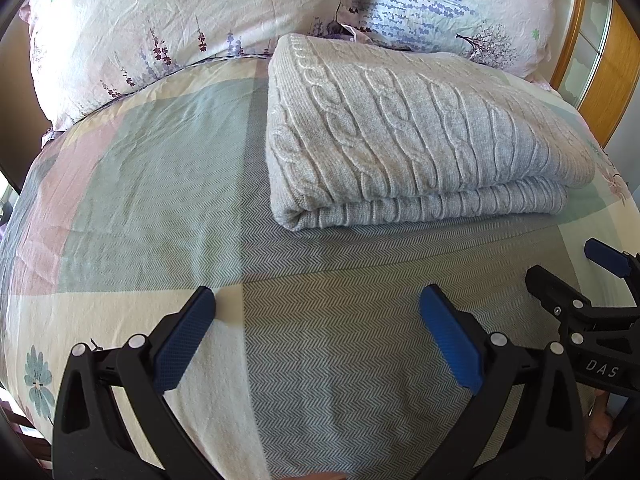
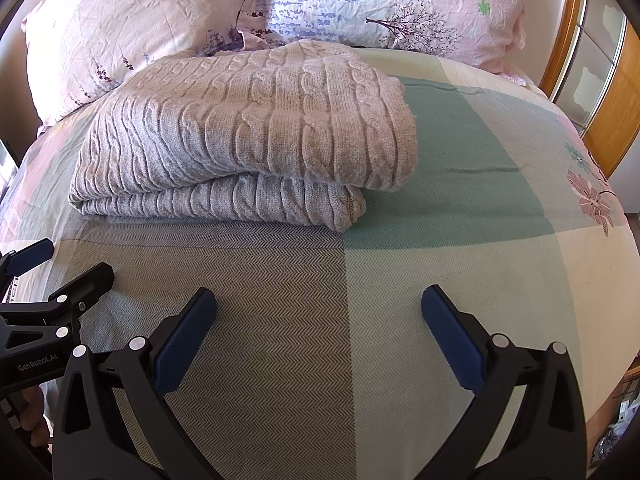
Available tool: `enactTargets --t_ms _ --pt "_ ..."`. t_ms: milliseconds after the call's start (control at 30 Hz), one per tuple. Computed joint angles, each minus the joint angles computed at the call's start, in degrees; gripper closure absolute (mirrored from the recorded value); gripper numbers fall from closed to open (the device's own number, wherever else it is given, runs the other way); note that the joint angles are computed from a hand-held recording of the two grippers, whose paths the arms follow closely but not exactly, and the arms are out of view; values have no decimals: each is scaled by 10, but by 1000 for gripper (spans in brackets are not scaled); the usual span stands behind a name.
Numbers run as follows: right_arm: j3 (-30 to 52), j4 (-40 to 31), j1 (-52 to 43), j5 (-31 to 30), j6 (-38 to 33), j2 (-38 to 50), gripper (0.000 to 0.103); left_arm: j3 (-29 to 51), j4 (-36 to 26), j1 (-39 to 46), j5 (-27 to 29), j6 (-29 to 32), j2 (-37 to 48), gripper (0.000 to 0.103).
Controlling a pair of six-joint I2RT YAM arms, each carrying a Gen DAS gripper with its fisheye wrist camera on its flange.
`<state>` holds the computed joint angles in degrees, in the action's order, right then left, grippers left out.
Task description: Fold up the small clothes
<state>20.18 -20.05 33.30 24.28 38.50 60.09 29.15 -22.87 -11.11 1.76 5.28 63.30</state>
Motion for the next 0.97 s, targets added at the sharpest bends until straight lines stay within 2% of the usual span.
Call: enactTargets --t_ms 967 --pt "-1 14 13 17 14 10 1 9 -9 6 3 10 10 2"
